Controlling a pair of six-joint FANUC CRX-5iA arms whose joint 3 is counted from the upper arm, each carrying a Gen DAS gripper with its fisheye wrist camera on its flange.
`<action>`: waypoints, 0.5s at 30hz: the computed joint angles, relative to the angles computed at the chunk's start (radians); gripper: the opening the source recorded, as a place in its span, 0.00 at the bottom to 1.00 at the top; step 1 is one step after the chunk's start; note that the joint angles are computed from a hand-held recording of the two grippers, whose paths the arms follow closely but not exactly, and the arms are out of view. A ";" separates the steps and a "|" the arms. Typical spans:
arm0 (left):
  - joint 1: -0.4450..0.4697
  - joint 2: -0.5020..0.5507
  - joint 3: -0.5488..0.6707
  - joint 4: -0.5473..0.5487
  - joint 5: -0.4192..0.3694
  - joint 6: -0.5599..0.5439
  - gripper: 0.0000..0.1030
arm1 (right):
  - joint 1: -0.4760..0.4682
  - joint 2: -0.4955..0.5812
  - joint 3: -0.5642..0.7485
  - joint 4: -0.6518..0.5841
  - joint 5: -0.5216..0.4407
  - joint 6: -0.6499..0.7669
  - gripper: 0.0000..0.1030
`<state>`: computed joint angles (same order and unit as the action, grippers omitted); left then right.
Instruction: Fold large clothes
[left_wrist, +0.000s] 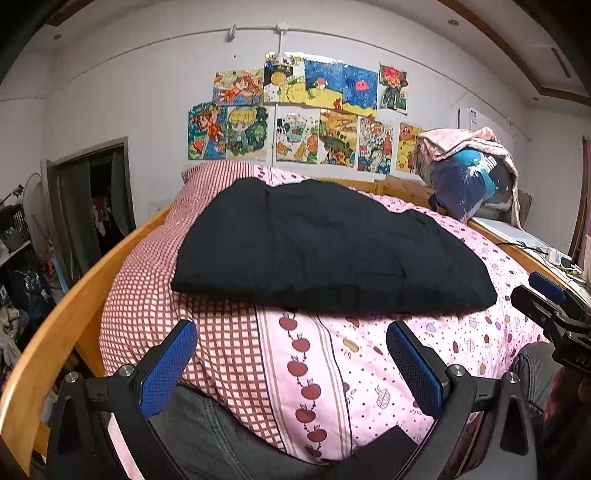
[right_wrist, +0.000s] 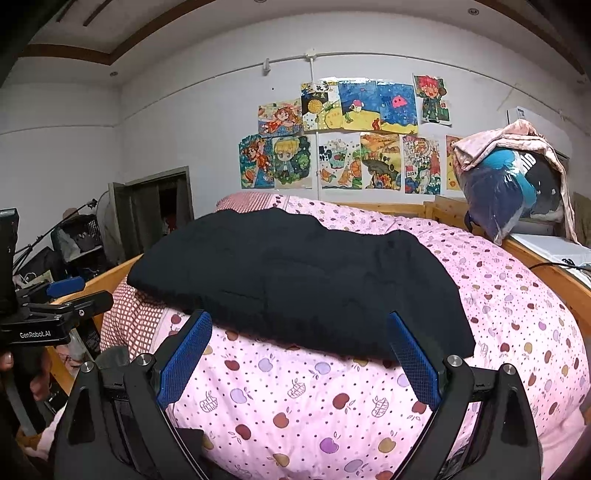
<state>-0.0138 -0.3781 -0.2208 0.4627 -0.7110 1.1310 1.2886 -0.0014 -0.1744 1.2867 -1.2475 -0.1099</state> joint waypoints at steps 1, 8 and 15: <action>-0.001 0.002 0.001 -0.005 -0.004 0.003 1.00 | -0.001 -0.001 -0.003 -0.001 0.001 -0.004 0.90; -0.012 0.010 0.012 -0.037 -0.009 0.026 1.00 | -0.010 -0.002 -0.011 -0.021 0.012 -0.019 0.90; -0.020 0.016 0.016 -0.053 -0.010 0.043 1.00 | -0.017 0.001 -0.011 -0.048 0.027 -0.015 0.90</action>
<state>-0.0334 -0.3621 -0.2045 0.4095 -0.7212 1.1742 1.2718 0.0001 -0.1852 1.2387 -1.2202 -0.1246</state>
